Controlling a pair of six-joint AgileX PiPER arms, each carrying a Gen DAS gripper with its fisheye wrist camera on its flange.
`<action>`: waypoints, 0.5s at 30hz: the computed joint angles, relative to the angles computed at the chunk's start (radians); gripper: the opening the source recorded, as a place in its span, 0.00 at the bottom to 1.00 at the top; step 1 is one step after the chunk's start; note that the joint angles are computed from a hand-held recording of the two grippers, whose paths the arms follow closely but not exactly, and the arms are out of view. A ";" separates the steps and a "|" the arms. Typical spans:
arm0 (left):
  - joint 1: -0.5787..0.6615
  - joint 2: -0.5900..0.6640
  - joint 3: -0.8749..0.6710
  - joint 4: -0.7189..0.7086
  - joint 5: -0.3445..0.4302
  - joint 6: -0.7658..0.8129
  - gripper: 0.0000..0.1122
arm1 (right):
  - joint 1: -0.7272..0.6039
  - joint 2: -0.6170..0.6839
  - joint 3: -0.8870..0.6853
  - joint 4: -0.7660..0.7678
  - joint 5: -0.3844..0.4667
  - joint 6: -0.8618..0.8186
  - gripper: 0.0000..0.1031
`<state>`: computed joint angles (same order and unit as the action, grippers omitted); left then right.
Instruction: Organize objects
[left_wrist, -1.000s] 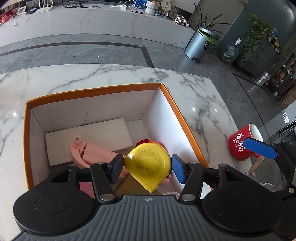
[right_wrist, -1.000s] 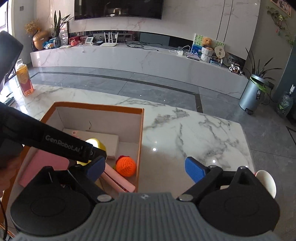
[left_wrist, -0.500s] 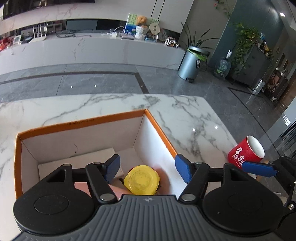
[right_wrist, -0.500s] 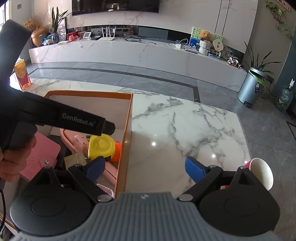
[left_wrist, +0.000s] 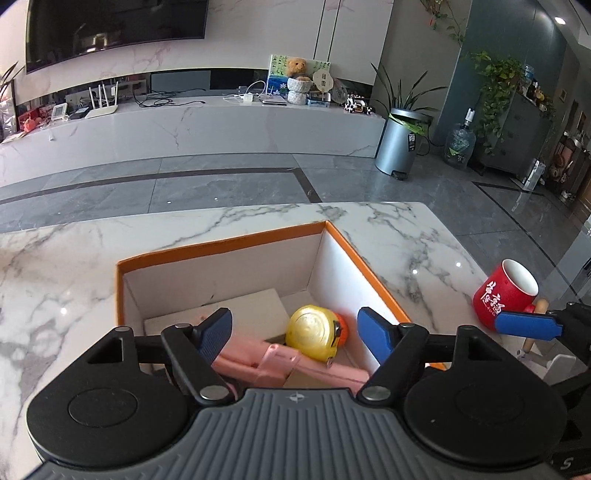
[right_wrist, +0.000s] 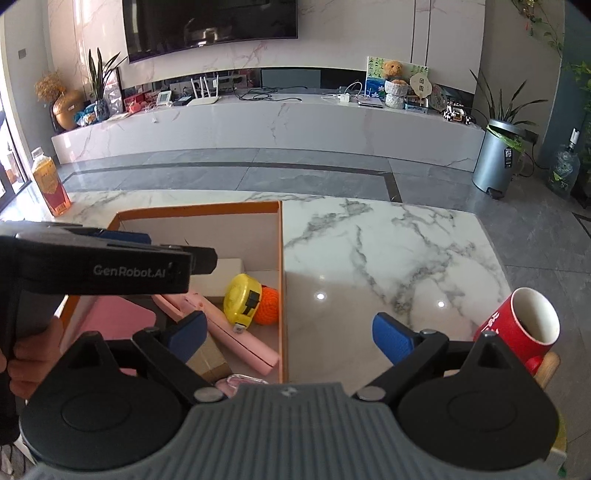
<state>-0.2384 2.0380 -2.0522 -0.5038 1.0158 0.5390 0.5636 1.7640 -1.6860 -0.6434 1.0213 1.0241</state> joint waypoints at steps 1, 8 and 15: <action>0.019 -0.041 0.060 -0.011 -0.026 0.020 0.76 | 0.016 0.002 -0.007 -0.006 0.004 0.024 0.94; 0.148 -0.246 0.322 -0.056 -0.128 0.146 0.75 | 0.152 0.049 -0.098 -0.071 0.077 0.150 0.95; 0.246 -0.444 0.585 -0.172 -0.288 0.387 0.74 | 0.312 0.137 -0.193 -0.220 0.179 0.303 0.95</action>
